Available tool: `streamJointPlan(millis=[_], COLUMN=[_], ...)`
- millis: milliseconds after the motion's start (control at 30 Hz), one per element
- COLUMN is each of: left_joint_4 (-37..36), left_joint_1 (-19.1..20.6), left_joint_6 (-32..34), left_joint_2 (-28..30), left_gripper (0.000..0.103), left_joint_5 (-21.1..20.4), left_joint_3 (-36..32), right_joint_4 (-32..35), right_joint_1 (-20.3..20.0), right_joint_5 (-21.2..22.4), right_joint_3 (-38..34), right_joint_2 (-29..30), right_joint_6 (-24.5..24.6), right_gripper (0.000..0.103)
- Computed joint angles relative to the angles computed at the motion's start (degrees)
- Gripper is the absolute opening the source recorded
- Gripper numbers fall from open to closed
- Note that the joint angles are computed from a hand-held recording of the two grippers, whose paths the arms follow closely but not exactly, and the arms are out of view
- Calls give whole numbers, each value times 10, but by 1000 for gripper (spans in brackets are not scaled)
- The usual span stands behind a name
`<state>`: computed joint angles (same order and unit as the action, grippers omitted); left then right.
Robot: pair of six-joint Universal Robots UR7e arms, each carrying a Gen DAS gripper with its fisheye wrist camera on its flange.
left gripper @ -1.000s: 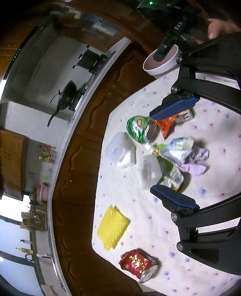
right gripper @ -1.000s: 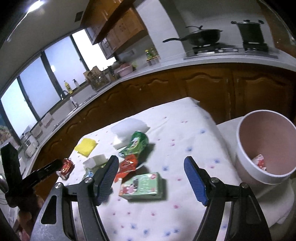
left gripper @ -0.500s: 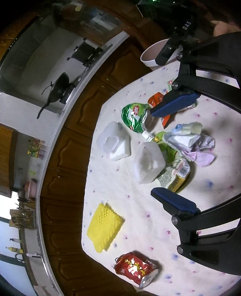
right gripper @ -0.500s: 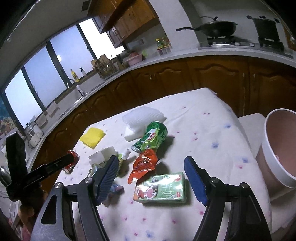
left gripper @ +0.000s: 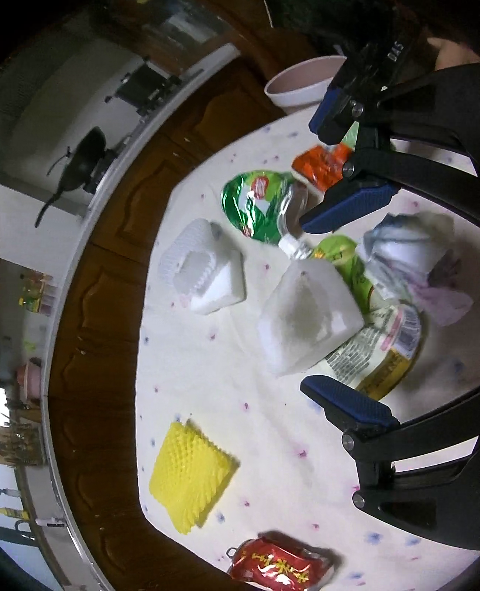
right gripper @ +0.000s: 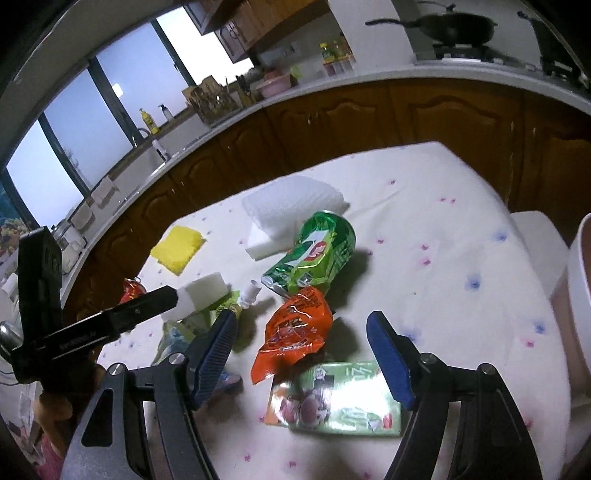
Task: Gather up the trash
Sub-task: 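Grasp the white foam block with the left tool while the right tool grasps the orange wrapper, then carry the foam block and orange wrapper over the pink bin with both tools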
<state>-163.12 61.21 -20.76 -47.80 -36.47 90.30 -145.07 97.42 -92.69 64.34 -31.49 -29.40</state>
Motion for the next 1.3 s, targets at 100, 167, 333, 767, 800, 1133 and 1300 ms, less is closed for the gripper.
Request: streamJointPlan(millis=[100, 167, 333, 767, 800, 1133, 1300], left_joint_4=[7, -10, -32, -119, -124, -149, -151], left_joint_1=[10, 12, 7, -31, -35, -62, -70], left_joint_6=[-3, 8, 26, 73, 78, 120, 129], left_joint_2=[-4, -5, -10, -27, -26, 0, 16], left_gripper=[54, 52, 49, 48, 48, 48, 48], left_joint_5=[-25, -28, -26, -1, 0, -21, -38], left_joint_3=[-1, 3, 17, 55, 55, 37, 27], right_joint_4=[25, 42, 31, -25, -29, -80, -104], right_joint_1=[0, -1, -6, -8, -9, -19, -30], right_joint_5=[-4, -6, 12, 52, 55, 66, 63], right_joint_3=[-20, -29, -14, 52, 55, 97, 117], right_joint_2=[13, 18, 10, -43, -46, -93, -118], right_joint_6=[2, 5, 4, -1, 0, 2, 8], right_gripper=[64, 36, 15, 2, 2, 2, 2])
